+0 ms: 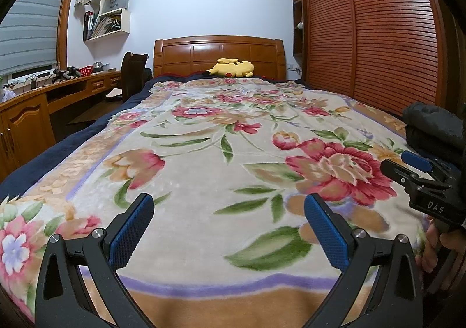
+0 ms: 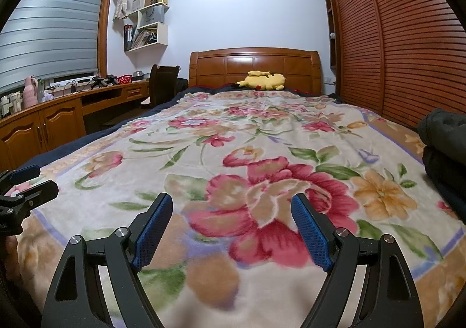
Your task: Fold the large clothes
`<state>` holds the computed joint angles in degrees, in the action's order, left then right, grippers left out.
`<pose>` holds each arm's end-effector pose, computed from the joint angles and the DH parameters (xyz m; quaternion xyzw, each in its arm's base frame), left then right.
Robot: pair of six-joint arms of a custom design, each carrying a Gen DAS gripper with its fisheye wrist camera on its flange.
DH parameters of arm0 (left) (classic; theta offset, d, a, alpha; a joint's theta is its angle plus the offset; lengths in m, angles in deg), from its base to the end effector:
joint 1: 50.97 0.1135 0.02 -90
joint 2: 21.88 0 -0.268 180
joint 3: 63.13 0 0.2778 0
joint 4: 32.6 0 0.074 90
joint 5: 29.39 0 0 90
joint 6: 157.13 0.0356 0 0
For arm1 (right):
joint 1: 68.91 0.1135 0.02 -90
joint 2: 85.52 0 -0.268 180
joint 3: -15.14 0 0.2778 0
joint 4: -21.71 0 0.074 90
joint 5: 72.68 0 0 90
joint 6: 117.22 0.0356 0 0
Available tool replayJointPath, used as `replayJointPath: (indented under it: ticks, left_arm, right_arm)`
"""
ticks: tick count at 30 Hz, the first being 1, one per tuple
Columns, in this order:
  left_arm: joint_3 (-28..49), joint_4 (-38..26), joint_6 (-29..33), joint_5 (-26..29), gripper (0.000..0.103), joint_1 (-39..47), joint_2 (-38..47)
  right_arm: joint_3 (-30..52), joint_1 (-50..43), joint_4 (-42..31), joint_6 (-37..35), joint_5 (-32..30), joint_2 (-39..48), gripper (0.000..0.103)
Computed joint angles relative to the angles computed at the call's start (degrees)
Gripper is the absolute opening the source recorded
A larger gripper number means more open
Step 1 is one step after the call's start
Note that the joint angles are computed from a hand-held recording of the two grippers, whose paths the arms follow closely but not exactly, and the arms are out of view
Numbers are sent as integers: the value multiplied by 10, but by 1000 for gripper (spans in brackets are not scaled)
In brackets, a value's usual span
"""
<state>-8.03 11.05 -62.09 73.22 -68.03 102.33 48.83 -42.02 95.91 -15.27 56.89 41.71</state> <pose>0.3494 -0.1154 0.0288 0.2186 0.8136 -0.1479 0.5180 0.2428 0.0977 0.0160 0.0943 0.7866 -0.0795 0.6050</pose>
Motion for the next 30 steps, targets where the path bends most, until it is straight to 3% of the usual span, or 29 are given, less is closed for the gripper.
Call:
replayJointPath:
  ticks: [30]
  left_arm:
    - [0,2,-1,2,103,1,2]
  right_arm:
    - [-2,-4,13,-3,-3,7,85]
